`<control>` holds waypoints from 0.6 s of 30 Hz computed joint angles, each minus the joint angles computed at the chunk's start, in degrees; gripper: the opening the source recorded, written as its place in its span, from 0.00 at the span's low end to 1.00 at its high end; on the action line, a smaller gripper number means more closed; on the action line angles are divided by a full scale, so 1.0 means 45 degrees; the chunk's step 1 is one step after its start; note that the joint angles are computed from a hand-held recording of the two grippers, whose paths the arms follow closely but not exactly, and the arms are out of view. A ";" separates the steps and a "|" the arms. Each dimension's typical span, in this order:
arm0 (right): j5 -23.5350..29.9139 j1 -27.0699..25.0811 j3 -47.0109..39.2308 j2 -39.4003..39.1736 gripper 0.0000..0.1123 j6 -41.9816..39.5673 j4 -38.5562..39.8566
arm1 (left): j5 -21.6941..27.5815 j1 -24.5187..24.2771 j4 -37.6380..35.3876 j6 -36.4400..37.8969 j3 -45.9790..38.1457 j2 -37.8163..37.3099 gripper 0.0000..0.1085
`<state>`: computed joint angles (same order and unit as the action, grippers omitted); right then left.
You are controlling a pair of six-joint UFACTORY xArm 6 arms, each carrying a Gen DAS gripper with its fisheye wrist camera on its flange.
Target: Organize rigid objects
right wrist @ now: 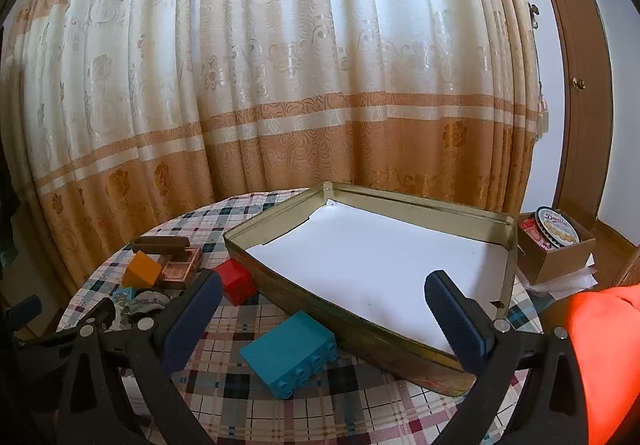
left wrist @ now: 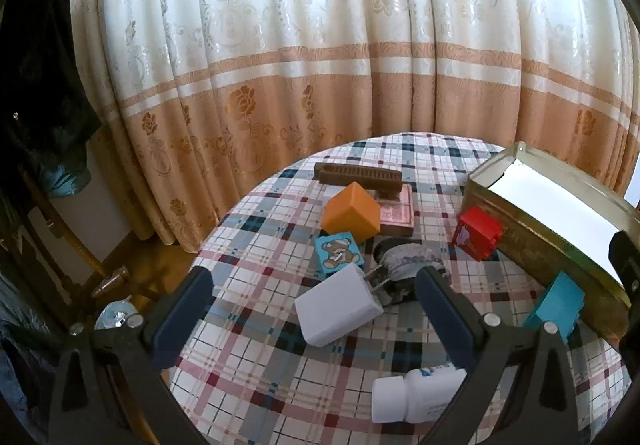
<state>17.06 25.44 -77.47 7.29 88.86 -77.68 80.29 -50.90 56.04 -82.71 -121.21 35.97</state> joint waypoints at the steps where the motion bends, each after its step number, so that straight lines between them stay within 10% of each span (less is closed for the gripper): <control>1: 0.0039 0.0016 0.0019 -0.0011 0.91 0.0029 -0.0028 | 0.0014 0.0005 -0.0011 0.0003 -0.0025 0.0016 0.95; 18: 0.0471 0.0138 0.0077 -0.0106 0.91 0.0496 -0.0474 | -0.0089 -0.0122 0.0529 -0.0713 0.0294 -0.0019 0.95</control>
<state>19.18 26.06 -77.12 6.81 91.09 -79.81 79.89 -51.45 58.42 -85.92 -119.88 35.88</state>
